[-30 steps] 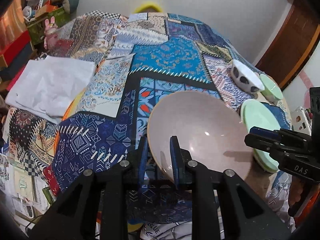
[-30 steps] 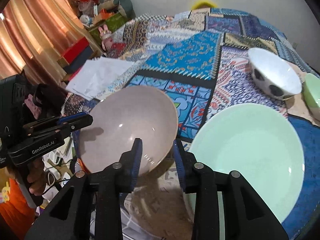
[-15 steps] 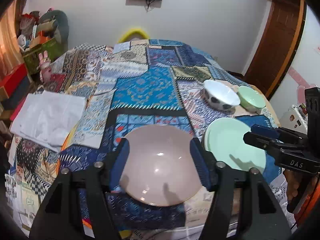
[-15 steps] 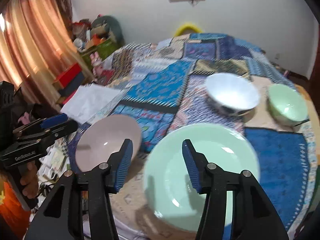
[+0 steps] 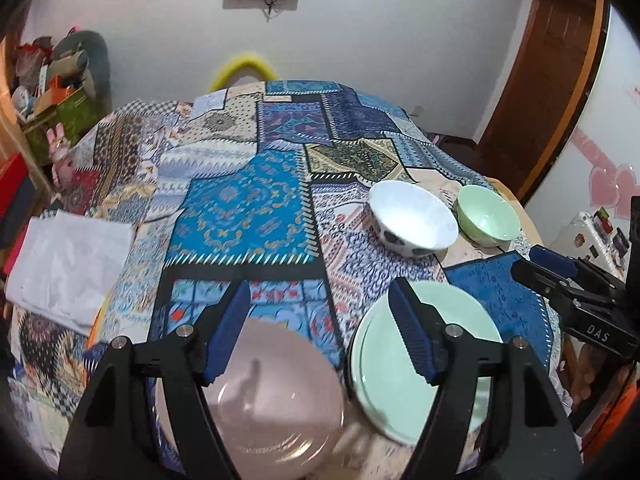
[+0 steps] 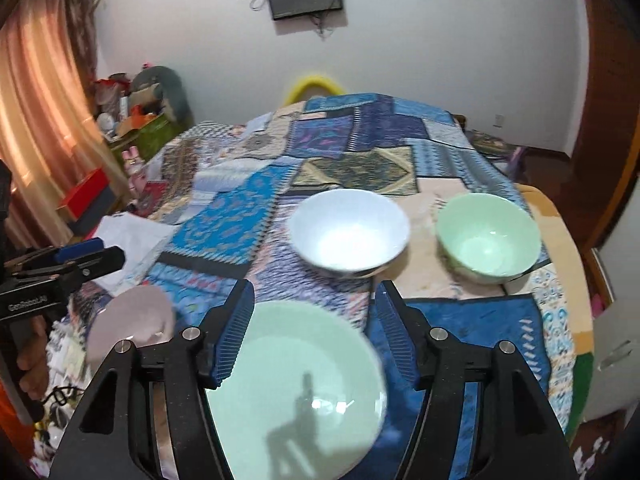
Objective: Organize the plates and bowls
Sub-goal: 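Move both grippers to the white spotted bowl and grasp its rim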
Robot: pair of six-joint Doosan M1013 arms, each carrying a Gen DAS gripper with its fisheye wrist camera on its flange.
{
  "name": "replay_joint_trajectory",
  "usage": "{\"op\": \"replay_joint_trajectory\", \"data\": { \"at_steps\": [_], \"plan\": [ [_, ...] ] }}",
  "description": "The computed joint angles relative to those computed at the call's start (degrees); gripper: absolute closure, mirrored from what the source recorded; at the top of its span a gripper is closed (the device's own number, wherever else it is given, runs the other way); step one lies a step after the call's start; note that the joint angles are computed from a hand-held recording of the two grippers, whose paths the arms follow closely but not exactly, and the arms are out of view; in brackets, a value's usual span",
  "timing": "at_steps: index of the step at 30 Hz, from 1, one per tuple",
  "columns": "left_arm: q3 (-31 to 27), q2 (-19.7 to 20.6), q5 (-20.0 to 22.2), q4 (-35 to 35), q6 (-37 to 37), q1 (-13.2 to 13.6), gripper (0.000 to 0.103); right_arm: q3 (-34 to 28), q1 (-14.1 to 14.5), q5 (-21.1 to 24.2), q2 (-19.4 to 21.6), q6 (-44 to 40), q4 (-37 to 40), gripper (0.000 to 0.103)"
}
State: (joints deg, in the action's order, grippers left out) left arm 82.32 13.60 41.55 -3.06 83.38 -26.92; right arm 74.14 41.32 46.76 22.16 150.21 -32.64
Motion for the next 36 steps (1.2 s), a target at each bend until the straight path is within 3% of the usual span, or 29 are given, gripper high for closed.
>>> {"op": "replay_joint_trajectory", "data": {
  "at_steps": [6, 11, 19, 26, 33, 36],
  "plan": [
    [-4.89, 4.06, 2.13, 1.82, 0.67, -1.43, 0.032, 0.31, -2.42, 0.4, 0.49, -0.5, 1.67, 0.044],
    [-10.28, 8.5, 7.14, 1.12, 2.41, -2.03, 0.032, 0.83, -4.85, -1.7, 1.04, -1.17, 6.01, 0.044],
    [-16.03, 13.87, 9.86, -0.62, 5.63, -2.47, 0.032, -0.61, -7.29, -1.72, 3.27, -3.55, 10.31, 0.044],
    [-20.58, 18.01, 11.25, -2.88, 8.58, -2.57, 0.032, -2.02, -8.43, -2.27, 4.85, -7.41, 14.11, 0.058],
    [-24.57, 21.72, 14.3, -0.14, 6.56, -2.88, 0.033, -3.13, -9.39, -1.38, 6.18, -9.92, 17.23, 0.061],
    [-26.5, 23.24, 16.79, -2.22, 7.11, -2.47, 0.038, -3.4, -9.75, -1.04, 6.58, -11.14, 18.82, 0.065]
  ]
}}
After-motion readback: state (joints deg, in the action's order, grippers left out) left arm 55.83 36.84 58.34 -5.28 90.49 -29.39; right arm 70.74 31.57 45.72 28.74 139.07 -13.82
